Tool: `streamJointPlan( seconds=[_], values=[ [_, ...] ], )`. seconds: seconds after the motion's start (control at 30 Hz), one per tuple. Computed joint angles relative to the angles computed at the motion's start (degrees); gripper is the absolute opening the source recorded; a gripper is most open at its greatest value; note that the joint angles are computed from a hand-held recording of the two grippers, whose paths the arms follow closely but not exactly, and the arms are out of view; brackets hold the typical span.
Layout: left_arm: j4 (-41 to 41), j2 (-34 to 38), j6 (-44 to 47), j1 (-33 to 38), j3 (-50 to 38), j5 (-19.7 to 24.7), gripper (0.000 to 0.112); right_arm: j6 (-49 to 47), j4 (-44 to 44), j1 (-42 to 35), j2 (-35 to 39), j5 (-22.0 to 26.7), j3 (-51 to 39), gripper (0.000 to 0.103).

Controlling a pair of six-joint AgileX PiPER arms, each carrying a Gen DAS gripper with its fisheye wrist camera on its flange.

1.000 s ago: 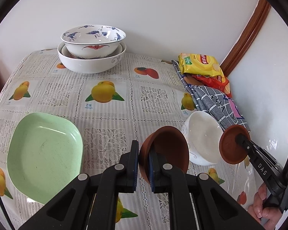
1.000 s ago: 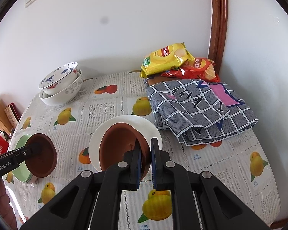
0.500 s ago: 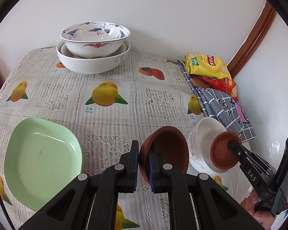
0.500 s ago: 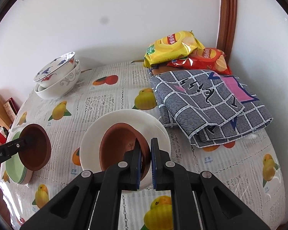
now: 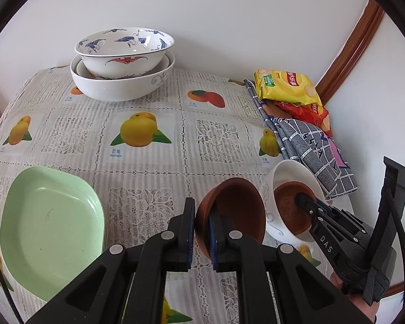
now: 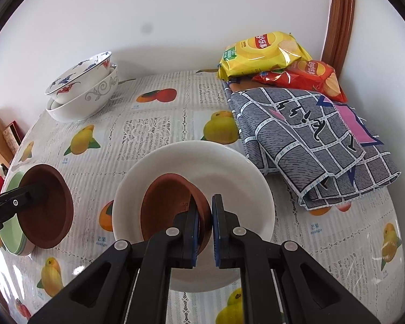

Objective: Organize plates and bowls
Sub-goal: 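Lower the pot into the white bowl and open the right gripper, then carry the held terracotta pot with the left gripper over the white bowl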

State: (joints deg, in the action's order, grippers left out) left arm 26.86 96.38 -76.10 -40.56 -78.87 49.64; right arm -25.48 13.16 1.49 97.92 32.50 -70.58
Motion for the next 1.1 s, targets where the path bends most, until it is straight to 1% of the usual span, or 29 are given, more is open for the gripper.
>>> streamJointPlan(
  seconds=[0.33,0.5,0.8,0.87,0.9,0.93,1.0,1.1],
  values=[
    [-1.2,0.5,1.1,0.8,0.3,-1.3,0.009,3.1,-3.8,0.9,1.3,0.1,-0.8,0.009],
    [-1.8,0.8,1.4,1.0,0.2,-1.8,0.010,6.4,-8.7,2.4,1.0,-1.9,0.2,0.009],
    [-1.8,0.4,1.2,1.0,0.3,-1.2,0.010,8.4,-12.6,3.6,0.9,-2.2,0.3,0.010],
    [-1.8,0.3,1.3,1.1,0.5,-1.1,0.010,9.4,-14.0,4.0,0.6,-2.7,0.7,0.014],
    [-1.9,0.2,1.3,1.1,0.5,-1.1,0.010,9.4,-14.0,4.0,0.5,-2.8,0.8,0.021],
    [-2.0,0.2,1.3,1.1,0.6,-1.1,0.010,9.2,-13.8,4.0,0.3,-3.0,1.0,0.030],
    [-2.0,0.1,1.3,1.1,0.6,-1.1,0.010,9.8,-14.5,4.1,-0.2,-3.7,1.6,0.038],
    [-1.7,0.0,0.9,0.9,0.7,-1.1,0.010,8.9,-13.9,4.1,-0.5,-3.7,1.8,0.041]
  ],
)
